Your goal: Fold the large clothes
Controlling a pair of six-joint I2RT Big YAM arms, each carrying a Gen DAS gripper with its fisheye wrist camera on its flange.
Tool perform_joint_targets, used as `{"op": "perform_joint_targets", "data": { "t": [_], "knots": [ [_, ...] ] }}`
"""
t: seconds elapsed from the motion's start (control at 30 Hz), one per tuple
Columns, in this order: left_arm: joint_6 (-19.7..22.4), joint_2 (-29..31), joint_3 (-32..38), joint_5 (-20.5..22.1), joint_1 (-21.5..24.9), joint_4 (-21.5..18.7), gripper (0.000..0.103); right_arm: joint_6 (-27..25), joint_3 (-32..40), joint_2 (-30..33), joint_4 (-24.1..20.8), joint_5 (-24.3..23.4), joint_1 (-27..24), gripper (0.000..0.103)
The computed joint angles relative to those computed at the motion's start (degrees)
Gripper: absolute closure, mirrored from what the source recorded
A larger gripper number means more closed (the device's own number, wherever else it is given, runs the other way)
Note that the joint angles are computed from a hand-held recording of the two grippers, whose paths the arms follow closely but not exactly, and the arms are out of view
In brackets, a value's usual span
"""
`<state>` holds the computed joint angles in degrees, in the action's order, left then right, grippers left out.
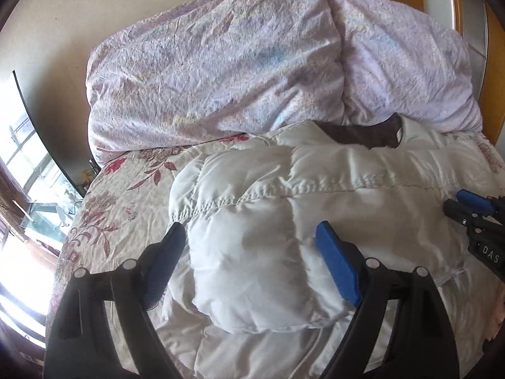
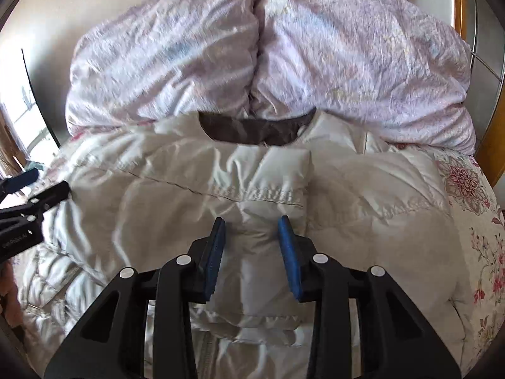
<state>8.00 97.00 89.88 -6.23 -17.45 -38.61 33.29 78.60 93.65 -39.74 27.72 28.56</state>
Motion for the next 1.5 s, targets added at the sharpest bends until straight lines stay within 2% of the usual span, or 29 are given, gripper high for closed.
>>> {"op": "perform_joint_targets", "data": {
  "t": [0.07, 0.4, 0.53, 0.63, 0.7, 0.73, 0.8, 0.87, 0.97, 1.17, 1.23, 1.3, 1.37, 1.5],
  "knots": [
    [-0.2, 1.6, 0.8, 0.6, 0.3, -1.0, 0.018, 0.2, -1.3, 0.9, 1.1, -2.1, -1.3, 0.066],
    [-0.9, 2.9, 0.0, 2.5, 0.6, 0.7, 0.012, 0.0, -4.0, 1.0, 5.3, -3.7, -2.7, 0.066],
    [-1.3, 2.9, 0.2, 3.2, 0.8, -0.1, 0.012, -0.5, -3.5, 1.3, 5.1, -4.5, -3.1, 0.065],
    [-0.6, 0.9, -0.7, 5.7, 1.5, -1.8, 0.013, 1.2, -4.3, -0.6, 4.9, -9.6, -4.1, 0.062],
    [0.6, -1.5, -2.5, 8.7, 2.8, -2.3, 0.013, 3.3, -6.7, -3.7, 5.8, -14.7, -4.8, 0.046],
    [1.4, -2.9, -3.7, 10.1, 3.6, -2.3, 0.013, 4.6, -8.5, -6.0, 6.2, -17.0, -5.3, 0.032],
    [3.2, -5.4, -5.8, 12.9, 5.5, -2.9, 0.013, 5.9, -13.1, -11.5, 7.9, -20.0, -5.8, 0.027],
    [4.9, -7.3, -7.4, 16.5, 7.9, -4.9, 0.013, 6.8, -16.9, -16.8, 7.0, -20.5, -5.9, 0.017],
    [7.7, -9.2, -9.3, 21.4, 11.9, -9.3, 0.013, 8.6, -22.4, -24.6, 3.2, -22.1, -7.1, 0.015],
    [13.0, -11.0, -12.3, 25.4, 18.1, -18.1, 0.013, 14.8, -33.5, -39.6, -4.1, -28.5, -12.7, 0.015],
    [14.3, -11.3, -13.3, 27.1, 19.9, -20.4, 0.013, 16.5, -36.9, -44.1, -4.6, -31.1, -14.4, 0.015],
    [14.9, -11.6, -14.2, 28.6, 21.4, -22.4, 0.013, 17.6, -40.3, -48.4, -3.3, -34.5, -15.5, 0.015],
    [15.7, -11.9, -15.4, 30.2, 22.8, -23.7, 0.014, 18.1, -41.3, -50.8, -4.8, -33.4, -15.0, 0.015],
    [17.3, -12.1, -16.9, 33.6, 24.4, -25.8, 0.015, 19.9, -42.3, -54.8, -7.8, -27.6, -12.3, 0.015]
  ]
}}
